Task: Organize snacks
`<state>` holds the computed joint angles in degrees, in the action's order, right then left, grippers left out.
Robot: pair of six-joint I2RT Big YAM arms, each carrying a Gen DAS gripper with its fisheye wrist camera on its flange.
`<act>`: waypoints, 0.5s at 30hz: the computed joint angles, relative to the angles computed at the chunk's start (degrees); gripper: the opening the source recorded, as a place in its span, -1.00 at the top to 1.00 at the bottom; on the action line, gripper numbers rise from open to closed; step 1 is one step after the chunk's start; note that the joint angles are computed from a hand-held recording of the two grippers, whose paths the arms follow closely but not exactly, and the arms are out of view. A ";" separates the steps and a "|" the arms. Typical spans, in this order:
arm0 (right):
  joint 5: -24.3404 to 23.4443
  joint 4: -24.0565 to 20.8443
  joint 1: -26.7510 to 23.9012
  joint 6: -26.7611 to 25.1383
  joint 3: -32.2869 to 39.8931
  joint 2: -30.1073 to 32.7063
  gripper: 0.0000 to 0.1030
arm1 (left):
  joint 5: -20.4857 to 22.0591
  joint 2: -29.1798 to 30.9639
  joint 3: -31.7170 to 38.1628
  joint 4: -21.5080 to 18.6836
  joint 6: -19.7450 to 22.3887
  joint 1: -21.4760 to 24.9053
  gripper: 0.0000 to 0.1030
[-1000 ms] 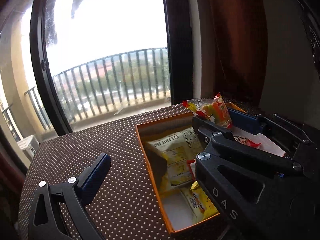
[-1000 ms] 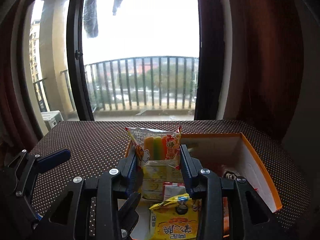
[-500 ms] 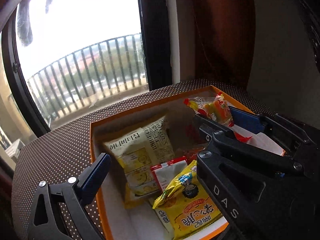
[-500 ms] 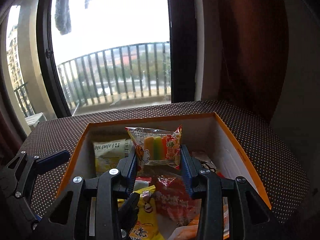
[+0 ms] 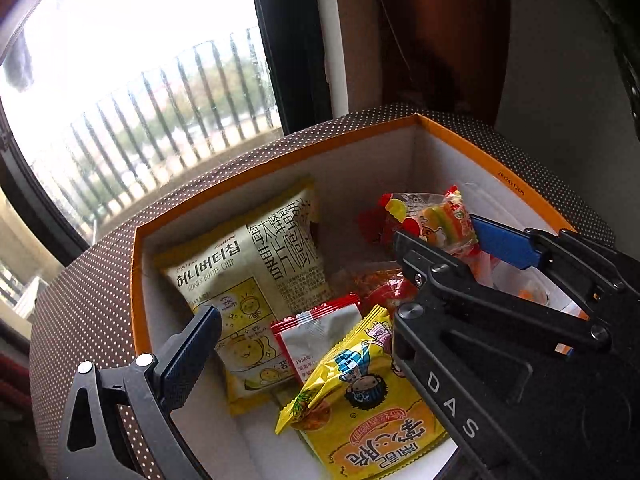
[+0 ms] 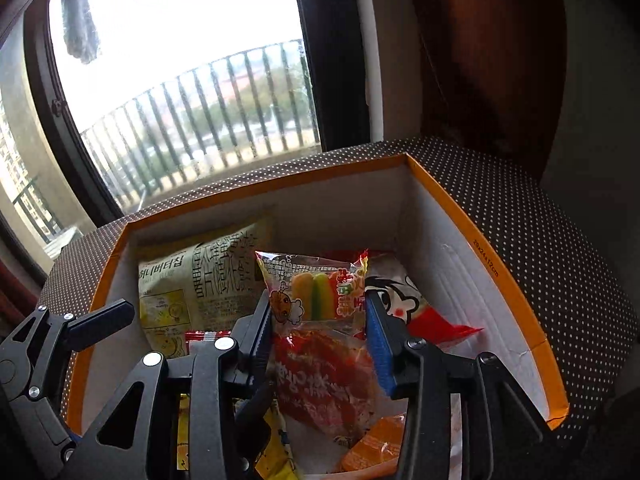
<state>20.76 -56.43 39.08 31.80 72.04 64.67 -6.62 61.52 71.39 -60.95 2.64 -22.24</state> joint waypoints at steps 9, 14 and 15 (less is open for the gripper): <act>3.34 -3.63 1.56 5.31 0.84 0.32 -0.57 | -1.70 -1.24 -1.21 1.22 0.82 -0.95 -0.98; 5.51 -4.77 3.24 6.60 0.05 -1.76 -0.64 | -2.37 -3.80 -2.54 2.46 0.87 -1.05 -0.98; 6.05 -5.13 3.84 7.00 0.11 -2.01 -0.66 | -2.56 -4.46 -2.88 2.65 0.80 -1.04 -0.98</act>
